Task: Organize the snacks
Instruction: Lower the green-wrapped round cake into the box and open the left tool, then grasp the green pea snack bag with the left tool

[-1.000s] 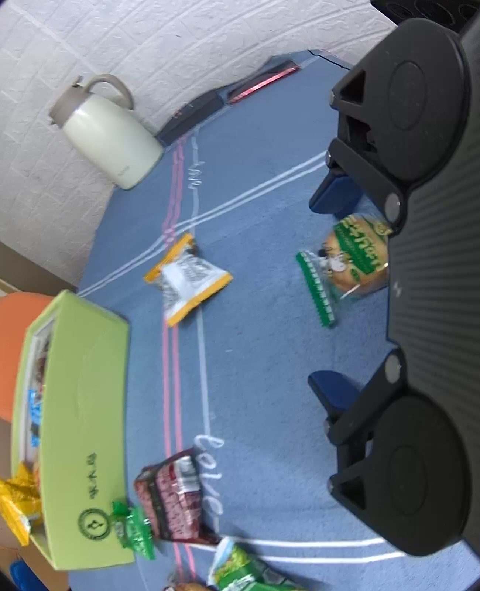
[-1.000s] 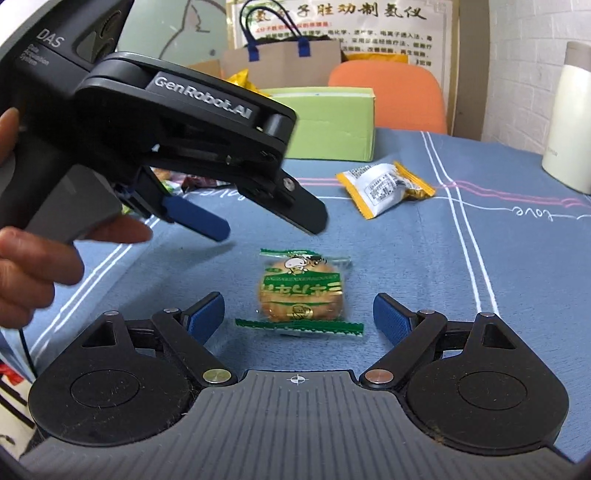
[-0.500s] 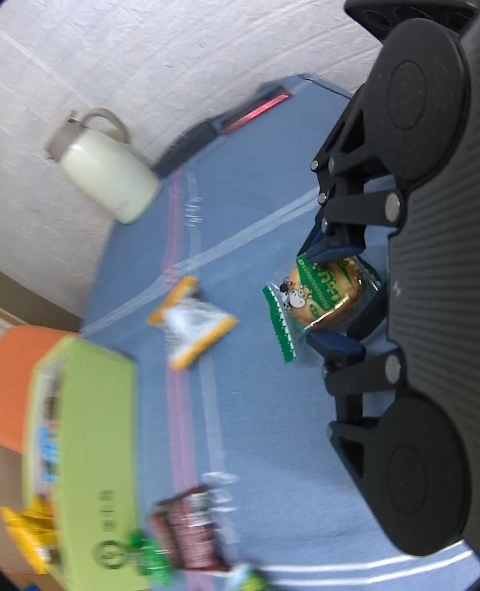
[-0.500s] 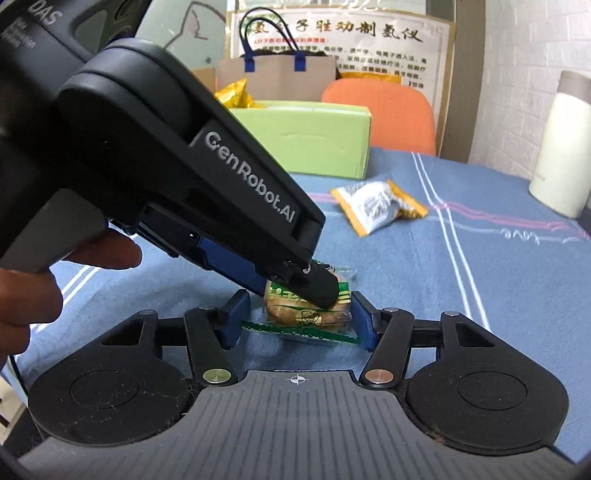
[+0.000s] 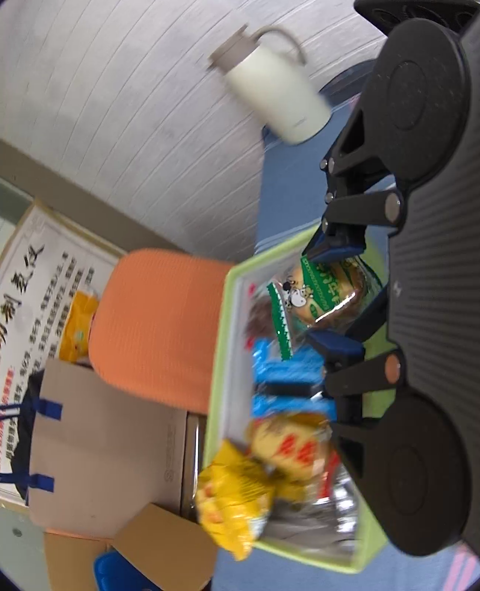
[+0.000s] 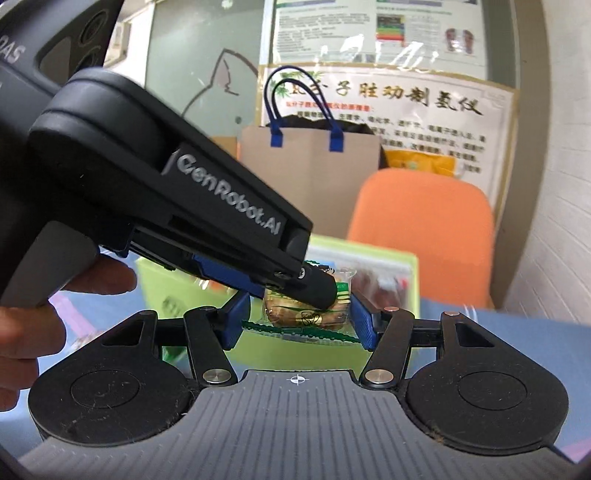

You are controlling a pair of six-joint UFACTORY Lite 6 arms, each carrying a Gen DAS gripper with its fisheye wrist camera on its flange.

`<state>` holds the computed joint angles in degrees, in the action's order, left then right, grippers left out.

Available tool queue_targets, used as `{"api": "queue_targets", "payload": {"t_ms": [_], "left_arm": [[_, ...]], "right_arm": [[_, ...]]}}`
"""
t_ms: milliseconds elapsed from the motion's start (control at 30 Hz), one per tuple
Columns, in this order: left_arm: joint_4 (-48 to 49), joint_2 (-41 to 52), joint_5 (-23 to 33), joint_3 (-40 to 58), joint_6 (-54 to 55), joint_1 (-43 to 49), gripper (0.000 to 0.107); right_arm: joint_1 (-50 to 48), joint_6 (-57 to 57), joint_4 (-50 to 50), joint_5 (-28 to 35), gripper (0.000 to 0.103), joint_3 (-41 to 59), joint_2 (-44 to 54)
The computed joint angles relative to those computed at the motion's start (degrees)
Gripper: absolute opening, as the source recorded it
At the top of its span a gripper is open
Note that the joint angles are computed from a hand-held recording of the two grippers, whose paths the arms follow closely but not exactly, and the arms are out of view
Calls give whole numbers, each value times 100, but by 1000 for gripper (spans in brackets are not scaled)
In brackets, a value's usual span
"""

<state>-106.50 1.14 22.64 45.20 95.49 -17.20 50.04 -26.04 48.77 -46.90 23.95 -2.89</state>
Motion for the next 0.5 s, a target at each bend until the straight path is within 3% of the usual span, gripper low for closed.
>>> {"api": "queue_targets", "payload": {"t_ms": [100, 133, 200, 333, 467, 500], "left_arm": [[-127, 767, 170, 570, 266, 201, 35], [-395, 904, 206, 596, 527, 222, 47], [-1139, 903, 376, 387, 1309, 317, 53], [-1653, 275, 670, -347, 1973, 616, 56], [-1104, -936, 940, -1367, 1739, 1275, 60], [-782, -1256, 1053, -1638, 1575, 1546, 60]], "right_arm": [[-700, 517, -1021, 121, 42, 783, 1008], [-875, 661, -1282, 158, 43, 989, 1272], [-993, 848, -1471, 155, 45, 1286, 1666], [-865, 860, -1221, -225, 57, 1232, 1778], [-441, 736, -700, -422, 59, 538, 951], [-213, 630, -477, -467, 65, 325, 674]]}}
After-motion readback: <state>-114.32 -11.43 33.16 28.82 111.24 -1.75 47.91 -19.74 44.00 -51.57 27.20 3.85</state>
